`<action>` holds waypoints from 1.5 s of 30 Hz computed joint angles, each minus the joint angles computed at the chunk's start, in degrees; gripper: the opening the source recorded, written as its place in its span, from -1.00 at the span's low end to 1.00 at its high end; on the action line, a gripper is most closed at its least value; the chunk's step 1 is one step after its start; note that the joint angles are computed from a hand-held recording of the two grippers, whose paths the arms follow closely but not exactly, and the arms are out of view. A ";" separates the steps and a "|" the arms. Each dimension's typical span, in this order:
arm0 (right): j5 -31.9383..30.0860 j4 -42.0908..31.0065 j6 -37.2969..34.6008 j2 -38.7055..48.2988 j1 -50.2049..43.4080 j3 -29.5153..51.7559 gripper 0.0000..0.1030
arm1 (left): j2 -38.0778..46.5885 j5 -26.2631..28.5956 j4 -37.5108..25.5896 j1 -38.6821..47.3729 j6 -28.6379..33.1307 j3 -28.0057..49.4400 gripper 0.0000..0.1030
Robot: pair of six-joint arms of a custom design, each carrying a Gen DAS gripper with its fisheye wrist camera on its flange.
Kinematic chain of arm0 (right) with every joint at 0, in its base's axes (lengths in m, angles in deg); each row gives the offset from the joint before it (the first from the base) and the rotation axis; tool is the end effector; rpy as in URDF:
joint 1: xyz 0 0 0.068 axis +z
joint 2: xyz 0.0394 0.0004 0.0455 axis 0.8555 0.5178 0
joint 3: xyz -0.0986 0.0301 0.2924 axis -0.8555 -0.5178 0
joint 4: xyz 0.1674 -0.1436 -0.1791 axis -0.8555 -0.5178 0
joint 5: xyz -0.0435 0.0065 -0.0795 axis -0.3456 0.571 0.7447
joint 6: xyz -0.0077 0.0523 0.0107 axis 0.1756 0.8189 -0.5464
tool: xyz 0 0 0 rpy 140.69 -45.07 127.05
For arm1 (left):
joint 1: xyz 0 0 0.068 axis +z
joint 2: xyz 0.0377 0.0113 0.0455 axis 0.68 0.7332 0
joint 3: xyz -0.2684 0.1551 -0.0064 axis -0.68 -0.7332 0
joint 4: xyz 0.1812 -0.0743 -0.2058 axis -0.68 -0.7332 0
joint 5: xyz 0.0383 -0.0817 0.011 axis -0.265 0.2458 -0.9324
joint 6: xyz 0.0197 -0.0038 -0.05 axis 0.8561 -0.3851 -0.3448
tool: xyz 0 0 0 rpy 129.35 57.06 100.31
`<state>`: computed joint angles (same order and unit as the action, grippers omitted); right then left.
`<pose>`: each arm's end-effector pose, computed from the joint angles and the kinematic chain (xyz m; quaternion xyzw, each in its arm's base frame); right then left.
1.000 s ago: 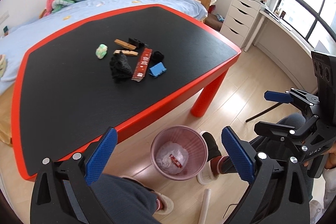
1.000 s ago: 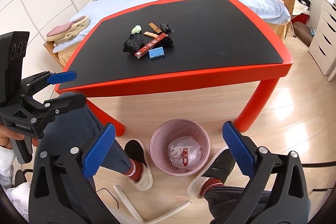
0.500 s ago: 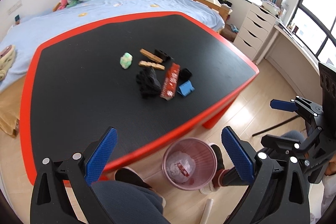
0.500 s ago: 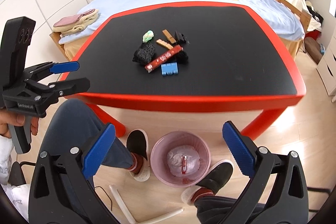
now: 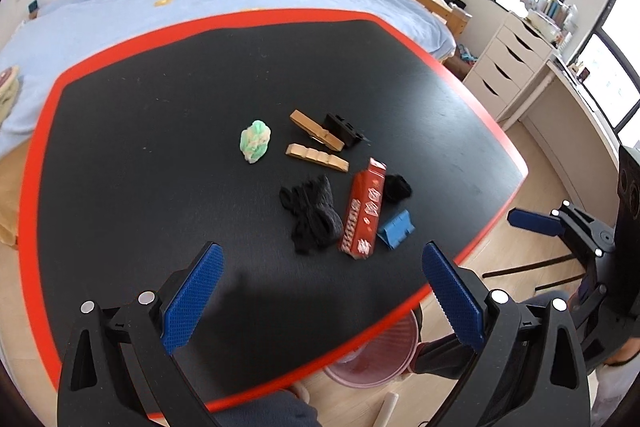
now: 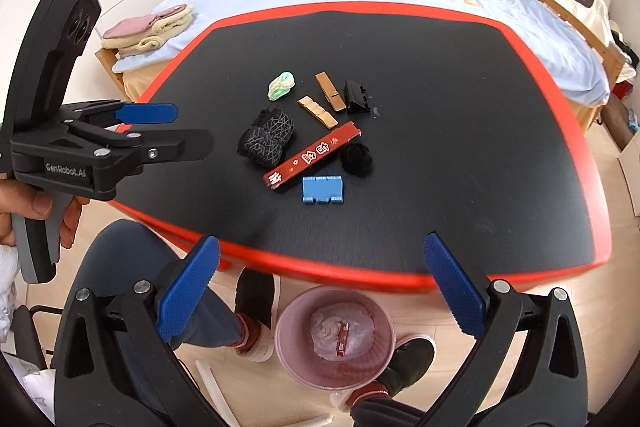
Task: Collect trash
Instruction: 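Move both tools back over the table toward the remaining items, then grasp the black sock with the left tool while the right tool grasps the blue clip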
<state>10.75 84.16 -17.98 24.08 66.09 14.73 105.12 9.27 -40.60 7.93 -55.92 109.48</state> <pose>0.2904 0.0520 0.1059 -0.2956 0.9054 0.1719 0.2515 0.2898 -0.1962 0.1237 -0.0285 0.9572 -0.1064 0.2676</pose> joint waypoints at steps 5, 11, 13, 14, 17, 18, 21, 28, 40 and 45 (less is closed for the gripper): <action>0.92 2.08 1.53 6.99 2.16 4.28 0.94 | 5.44 3.45 -0.04 3.34 0.10 3.57 0.85; 0.96 3.88 2.56 12.96 3.91 7.85 0.91 | 9.51 5.92 1.66 5.21 0.19 5.23 0.84; 0.88 4.25 2.77 14.29 4.48 8.70 0.70 | 10.25 6.27 2.46 5.47 0.02 5.17 0.84; 1.02 4.25 2.71 14.67 4.67 8.87 0.58 | 10.54 6.58 2.74 5.66 0.03 5.21 0.76; 1.22 5.10 2.98 16.23 5.37 9.55 0.41 | 11.54 6.81 2.91 5.78 0.05 5.64 0.50; 1.52 5.85 3.12 16.31 5.53 9.34 0.35 | 11.77 6.87 3.05 5.74 0.11 5.70 0.40; 2.34 7.54 3.21 16.61 5.89 9.17 0.08 | 11.89 5.93 3.75 5.30 0.40 5.22 0.18; 3.09 7.80 2.50 17.06 6.18 9.95 -0.38 | 11.32 5.91 4.57 4.45 2.15 5.10 -0.36; 1.68 7.00 2.06 11.47 3.68 6.48 -0.38 | 6.95 3.02 4.00 3.02 3.89 3.02 -0.46; 0.50 5.96 2.10 6.36 1.60 3.01 -0.38 | 3.55 0.75 3.09 0.13 4.42 1.87 -0.46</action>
